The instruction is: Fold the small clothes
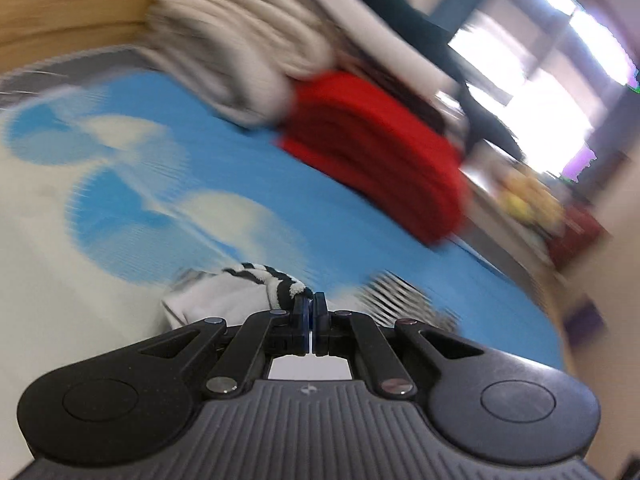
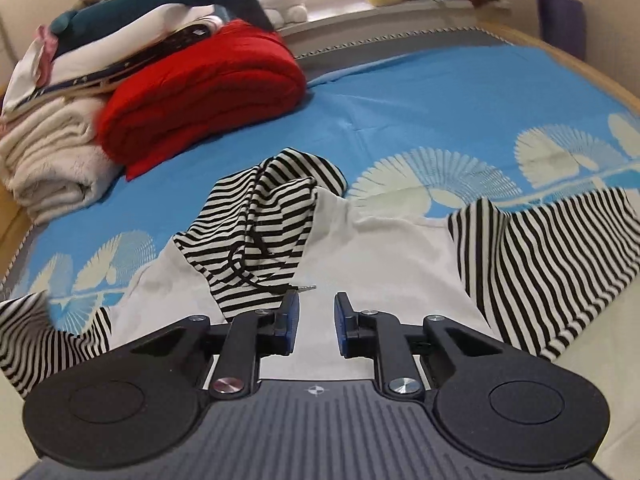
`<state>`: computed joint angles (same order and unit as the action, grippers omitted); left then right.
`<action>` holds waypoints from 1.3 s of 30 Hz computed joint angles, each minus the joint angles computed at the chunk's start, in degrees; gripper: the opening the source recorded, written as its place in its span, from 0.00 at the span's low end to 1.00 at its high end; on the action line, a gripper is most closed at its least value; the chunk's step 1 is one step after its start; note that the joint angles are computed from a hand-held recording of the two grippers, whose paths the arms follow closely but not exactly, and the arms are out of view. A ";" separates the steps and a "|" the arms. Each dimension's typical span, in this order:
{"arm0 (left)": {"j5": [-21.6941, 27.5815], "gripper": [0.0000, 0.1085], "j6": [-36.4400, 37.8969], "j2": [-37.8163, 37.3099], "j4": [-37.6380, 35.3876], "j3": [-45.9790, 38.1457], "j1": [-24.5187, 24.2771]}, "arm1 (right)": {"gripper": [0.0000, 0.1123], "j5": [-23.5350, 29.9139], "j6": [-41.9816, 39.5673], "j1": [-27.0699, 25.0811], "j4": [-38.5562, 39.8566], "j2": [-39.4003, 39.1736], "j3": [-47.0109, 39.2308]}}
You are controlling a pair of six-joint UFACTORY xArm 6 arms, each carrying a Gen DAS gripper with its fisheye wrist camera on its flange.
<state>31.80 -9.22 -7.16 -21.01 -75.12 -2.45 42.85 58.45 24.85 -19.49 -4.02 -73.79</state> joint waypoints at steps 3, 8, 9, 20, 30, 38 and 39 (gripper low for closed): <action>0.71 0.01 8.00 -0.04 -8.74 2.90 -7.56 | 0.18 -0.14 -1.05 -0.82 2.73 -1.45 1.58; 14.13 0.16 23.63 6.56 -16.71 -5.03 -12.19 | 0.19 0.81 -2.35 -1.91 5.37 -2.77 3.39; 11.27 0.20 21.45 6.29 -13.24 -4.25 -12.55 | 0.19 1.02 -2.82 -2.07 6.19 -2.71 3.50; 15.34 0.26 -4.90 16.35 6.49 -14.77 -1.46 | 0.33 3.28 -15.02 0.88 18.74 4.97 -0.63; 18.21 0.26 -2.18 17.07 3.18 -16.80 0.20 | 0.49 7.07 -20.96 7.71 15.33 15.06 -9.45; 19.13 0.26 -0.88 17.24 5.61 -16.95 0.22 | 0.02 -0.62 -16.11 5.80 6.79 11.15 -4.49; 19.16 0.26 -0.58 17.17 5.91 -16.83 0.21 | 0.01 -4.01 -13.29 4.20 4.95 8.79 -2.37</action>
